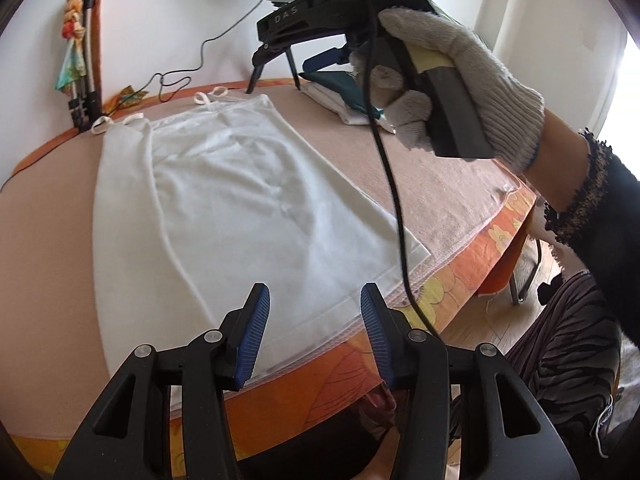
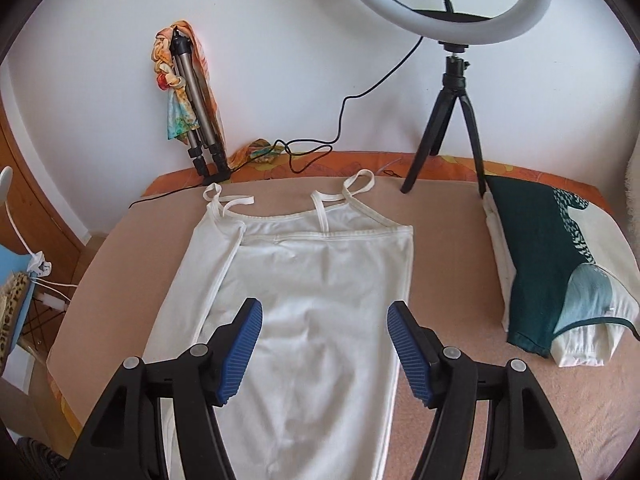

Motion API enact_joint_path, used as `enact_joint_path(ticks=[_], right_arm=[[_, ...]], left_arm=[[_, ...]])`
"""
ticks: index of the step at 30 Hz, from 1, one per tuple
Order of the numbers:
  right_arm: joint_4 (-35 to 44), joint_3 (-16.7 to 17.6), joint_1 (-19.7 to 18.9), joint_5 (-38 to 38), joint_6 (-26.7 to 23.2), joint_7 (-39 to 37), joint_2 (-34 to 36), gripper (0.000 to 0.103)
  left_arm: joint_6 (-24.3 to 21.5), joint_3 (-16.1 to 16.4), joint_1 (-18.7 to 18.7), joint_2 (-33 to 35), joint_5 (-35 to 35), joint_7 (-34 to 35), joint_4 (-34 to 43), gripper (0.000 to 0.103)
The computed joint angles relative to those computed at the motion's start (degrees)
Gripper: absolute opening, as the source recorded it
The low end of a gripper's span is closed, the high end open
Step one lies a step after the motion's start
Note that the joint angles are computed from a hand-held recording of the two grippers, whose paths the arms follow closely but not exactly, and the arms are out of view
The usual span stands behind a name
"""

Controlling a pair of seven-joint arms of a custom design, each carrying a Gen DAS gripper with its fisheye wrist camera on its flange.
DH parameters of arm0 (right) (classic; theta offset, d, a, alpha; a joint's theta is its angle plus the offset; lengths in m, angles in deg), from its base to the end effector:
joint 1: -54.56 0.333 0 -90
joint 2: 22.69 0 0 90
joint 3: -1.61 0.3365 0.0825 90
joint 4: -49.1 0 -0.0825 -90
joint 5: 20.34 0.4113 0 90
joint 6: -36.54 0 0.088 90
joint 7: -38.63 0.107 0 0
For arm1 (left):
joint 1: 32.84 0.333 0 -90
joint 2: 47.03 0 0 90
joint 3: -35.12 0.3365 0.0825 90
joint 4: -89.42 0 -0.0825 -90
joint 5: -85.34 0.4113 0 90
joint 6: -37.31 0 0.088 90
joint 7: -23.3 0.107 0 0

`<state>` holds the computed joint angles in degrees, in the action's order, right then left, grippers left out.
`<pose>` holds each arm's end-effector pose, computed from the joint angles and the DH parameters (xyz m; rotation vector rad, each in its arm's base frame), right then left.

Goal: Fold small clothes
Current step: 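Open the right tool and release the folded side onto the camisole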

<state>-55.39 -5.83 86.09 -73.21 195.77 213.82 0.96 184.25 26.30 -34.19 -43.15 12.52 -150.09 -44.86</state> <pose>0.6248 0.3280 0.3593 -1.5307 1.9703 -0.6499 0.5303 -0.0802 0.3125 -1.0661 2.6240 -1.1187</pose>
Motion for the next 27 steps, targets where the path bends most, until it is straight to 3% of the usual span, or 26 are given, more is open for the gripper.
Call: enact_joint_path(ticks=[4,8,19,25,27], right_arm=[[-5.33,-2.2,0.84,-6.83,2.19,7.64,-4.21,0.068],[-8.46,-2.1,-0.9,-13.83,3.42,14.19,-6.78,0.068],[-14.5,0.47,-9.75,-20.25,8.03,21.52,-10.04,0.062],[-15.58,2.03,-12.24,-20.54,8.06,20.84,-10.18,0.062],[-15.32,2.43,-12.64,-19.15,7.94,18.87,-9.64,0.062]], left_arm=[[0.58,-0.87,-1.1,0.1,1.58,-0.81,-0.5,0.046],[1.77,-1.99,-2.62,0.27,1.38,0.6,-1.04,0.046],[3.09,-4.97,-5.91,4.31,5.68,-2.21,2.08,0.046],[5.67,-6.23,-6.18,6.9,9.44,-5.52,3.44,0.045],[7.47,-7.19,-5.88,6.88,7.66,-3.09,3.16,0.043]])
